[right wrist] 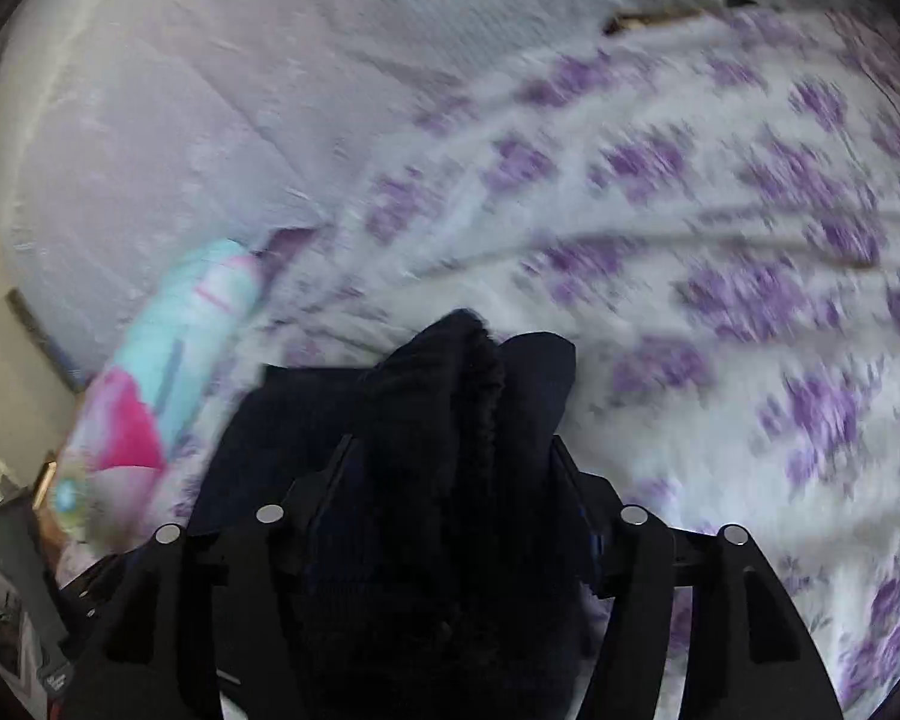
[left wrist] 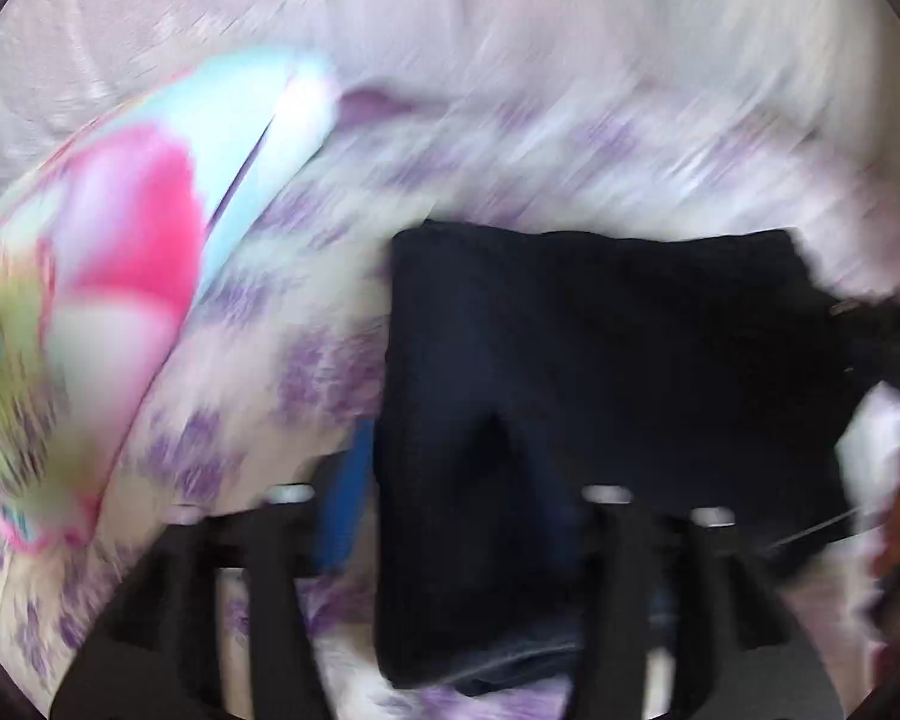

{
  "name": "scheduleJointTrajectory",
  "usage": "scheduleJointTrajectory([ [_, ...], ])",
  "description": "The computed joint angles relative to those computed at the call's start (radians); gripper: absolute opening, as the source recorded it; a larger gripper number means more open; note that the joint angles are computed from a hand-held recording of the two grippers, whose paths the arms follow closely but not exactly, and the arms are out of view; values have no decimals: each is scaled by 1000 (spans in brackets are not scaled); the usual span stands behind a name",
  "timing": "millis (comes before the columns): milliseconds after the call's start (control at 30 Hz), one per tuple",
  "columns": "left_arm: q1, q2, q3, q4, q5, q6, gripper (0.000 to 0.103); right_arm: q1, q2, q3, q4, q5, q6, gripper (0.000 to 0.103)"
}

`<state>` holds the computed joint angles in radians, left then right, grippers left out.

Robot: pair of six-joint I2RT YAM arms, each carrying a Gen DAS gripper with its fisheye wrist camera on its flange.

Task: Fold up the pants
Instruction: 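Carry the bundle toward the rolled blanket and lower it onto the duvet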

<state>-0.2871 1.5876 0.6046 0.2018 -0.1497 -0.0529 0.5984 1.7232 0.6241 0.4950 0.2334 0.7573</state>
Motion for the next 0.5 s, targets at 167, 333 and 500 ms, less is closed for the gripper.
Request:
scheduleJointTrajectory([
  [167,147,-133,-70,48,127,-134,91,62,-246,-196,109,203,15,75],
  [333,108,-106,-48,-4,68,-86,91,198,-270,-80,-123,421,-106,100],
  [500,52,-49,-43,18,-36,-49,98,152,51,156,-381,229,-90,99],
])
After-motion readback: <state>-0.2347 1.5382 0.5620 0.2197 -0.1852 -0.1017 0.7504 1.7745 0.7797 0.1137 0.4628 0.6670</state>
